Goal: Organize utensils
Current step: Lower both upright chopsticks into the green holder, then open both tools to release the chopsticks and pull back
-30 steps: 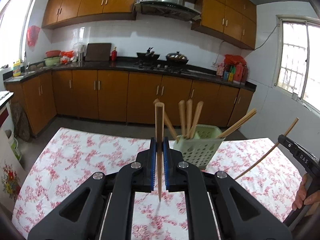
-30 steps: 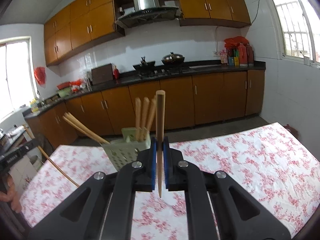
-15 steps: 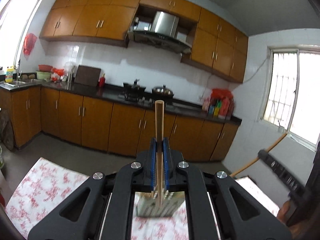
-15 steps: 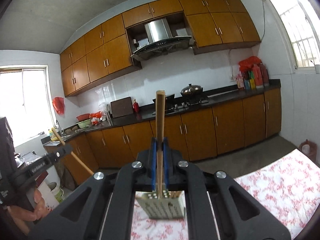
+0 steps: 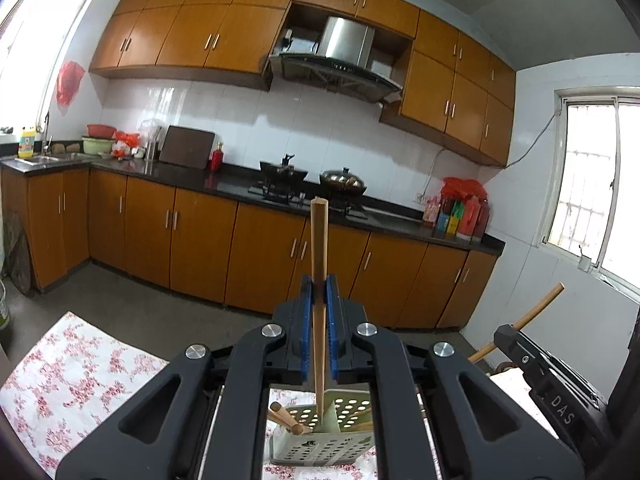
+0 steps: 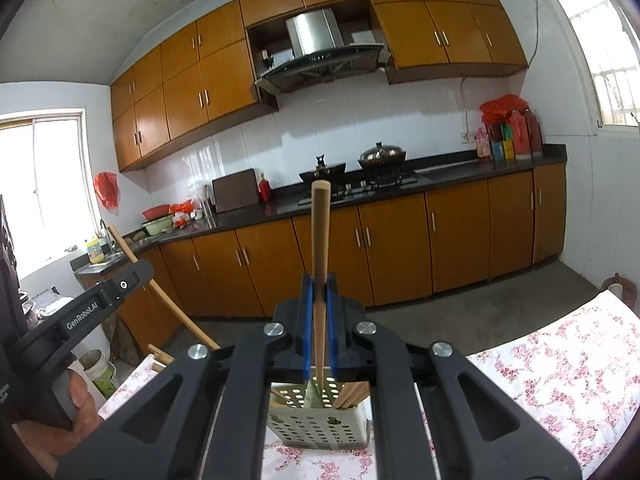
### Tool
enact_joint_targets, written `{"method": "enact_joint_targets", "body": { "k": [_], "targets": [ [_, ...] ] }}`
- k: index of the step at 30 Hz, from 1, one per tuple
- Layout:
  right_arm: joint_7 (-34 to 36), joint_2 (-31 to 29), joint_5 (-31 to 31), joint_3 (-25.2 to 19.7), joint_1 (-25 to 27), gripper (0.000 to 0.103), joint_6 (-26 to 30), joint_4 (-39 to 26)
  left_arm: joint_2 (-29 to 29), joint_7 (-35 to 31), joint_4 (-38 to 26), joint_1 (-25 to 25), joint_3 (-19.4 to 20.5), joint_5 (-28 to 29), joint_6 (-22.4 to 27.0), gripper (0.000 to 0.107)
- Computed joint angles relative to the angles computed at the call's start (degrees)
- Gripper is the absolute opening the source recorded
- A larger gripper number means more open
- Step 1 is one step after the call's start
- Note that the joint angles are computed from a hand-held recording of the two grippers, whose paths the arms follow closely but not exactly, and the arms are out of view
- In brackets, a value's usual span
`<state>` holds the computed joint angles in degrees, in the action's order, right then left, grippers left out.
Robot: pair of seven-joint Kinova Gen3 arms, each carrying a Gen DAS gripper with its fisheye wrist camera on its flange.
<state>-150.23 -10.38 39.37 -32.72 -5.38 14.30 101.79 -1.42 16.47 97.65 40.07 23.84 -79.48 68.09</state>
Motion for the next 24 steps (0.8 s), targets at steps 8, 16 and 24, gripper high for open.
{"method": "enact_joint_targets", "body": {
  "k": [8, 16, 24],
  "targets": [
    [-2.22, 2.33, 3.51, 1.10, -3.73, 0.008, 2.23, -0.52, 0.05, -1.25, 0.62, -0.51, -1.08, 1.98, -3.34, 0.007],
    [-3.16, 0.08, 3.01, 4.72, -6.85, 0.017, 2.85, 0.50, -2.24, -1.88, 0.84, -1.92, 0.33, 3.99, -2.93, 0.011],
    [-2.02, -7.13, -0.33, 0.46, -0.22, 0.047, 2.87, 5.08, -6.11, -0.92, 3.51, -2.65, 5.53, 5.19, 2.07, 0.042]
  ]
}}
